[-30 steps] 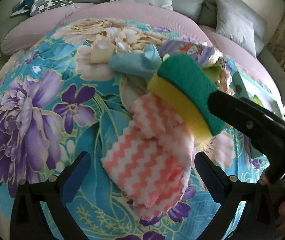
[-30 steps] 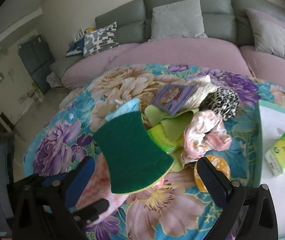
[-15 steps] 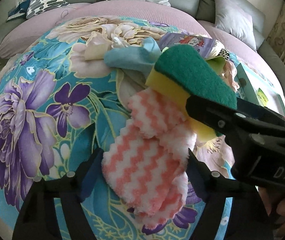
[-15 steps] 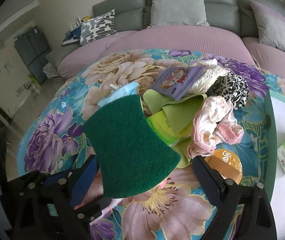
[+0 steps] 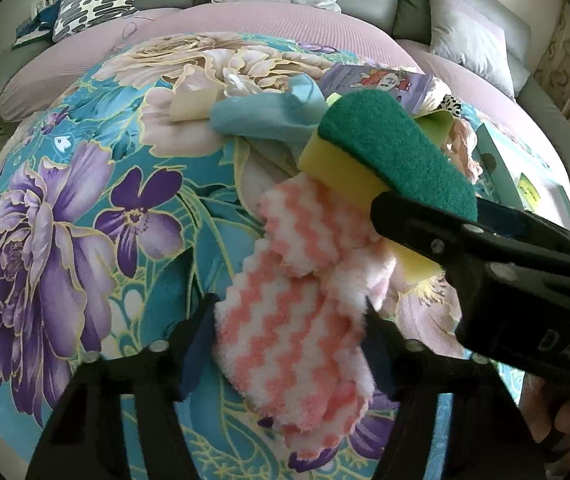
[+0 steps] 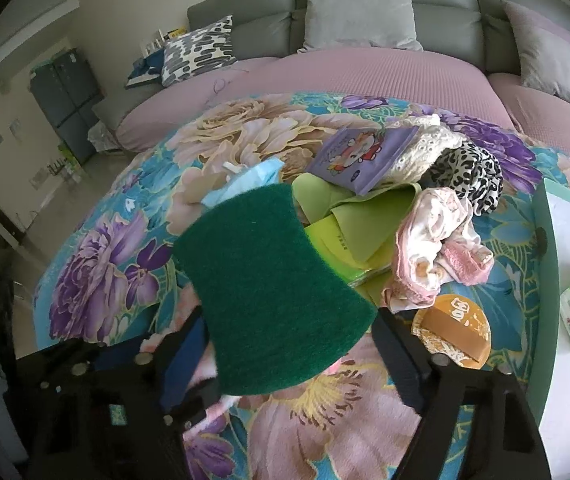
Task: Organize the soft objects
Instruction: 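Grasp the green-yellow sponge with the right tool while the left tool grasps the pink striped towel, then carry the sponge and towel into the white tray while both tools release them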
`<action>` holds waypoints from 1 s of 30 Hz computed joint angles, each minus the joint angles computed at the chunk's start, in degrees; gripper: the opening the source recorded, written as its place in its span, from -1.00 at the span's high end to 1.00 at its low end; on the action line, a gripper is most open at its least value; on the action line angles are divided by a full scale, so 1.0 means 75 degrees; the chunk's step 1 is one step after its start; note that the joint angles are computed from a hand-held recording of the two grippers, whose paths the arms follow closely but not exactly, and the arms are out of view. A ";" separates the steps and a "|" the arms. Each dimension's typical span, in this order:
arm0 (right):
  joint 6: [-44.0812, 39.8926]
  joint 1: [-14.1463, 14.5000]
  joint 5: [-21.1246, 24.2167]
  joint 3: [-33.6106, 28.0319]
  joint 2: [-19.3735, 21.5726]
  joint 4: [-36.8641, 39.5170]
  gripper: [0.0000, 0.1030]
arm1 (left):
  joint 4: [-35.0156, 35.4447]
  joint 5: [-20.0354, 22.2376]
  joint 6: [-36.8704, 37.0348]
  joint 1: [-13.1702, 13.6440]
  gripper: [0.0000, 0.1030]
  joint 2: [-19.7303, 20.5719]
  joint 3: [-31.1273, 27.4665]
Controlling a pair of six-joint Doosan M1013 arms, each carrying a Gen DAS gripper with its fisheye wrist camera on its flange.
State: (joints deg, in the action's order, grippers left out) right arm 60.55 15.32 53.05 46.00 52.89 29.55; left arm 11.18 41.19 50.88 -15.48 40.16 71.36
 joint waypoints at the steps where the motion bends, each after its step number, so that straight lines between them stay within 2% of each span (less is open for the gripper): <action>1: -0.0034 -0.0006 0.0014 0.0000 0.0000 0.0042 -0.53 | -0.0062 -0.0037 0.0059 0.0013 -0.14 -0.0015 0.0019; 6: -0.0152 -0.0050 -0.0028 0.0066 -0.0051 0.0268 -0.49 | -0.0472 -0.0204 0.0476 0.0042 0.54 -0.0081 0.0064; 9: -0.0223 -0.0093 -0.0059 0.0120 -0.0094 0.0456 -0.48 | -0.0279 -0.0158 0.0362 0.0004 0.67 -0.0112 0.0042; 15: -0.0435 -0.0250 -0.0103 0.0280 -0.0235 0.1104 -0.48 | 0.0214 -0.0198 -0.0111 -0.0040 0.72 -0.0285 0.0106; 20: -0.0714 -0.0380 -0.0427 0.0544 -0.0434 0.1690 -0.47 | 0.0847 -0.0268 -0.0604 -0.0104 0.72 -0.0507 0.0219; 26: -0.0674 -0.0562 -0.0945 0.0805 -0.0649 0.2020 -0.47 | 0.1608 -0.0426 -0.1142 -0.0192 0.72 -0.0759 0.0292; 30: -0.0176 -0.0713 -0.1440 0.0964 -0.0764 0.1841 -0.47 | 0.1832 -0.0527 -0.1132 -0.0285 0.72 -0.0769 0.0098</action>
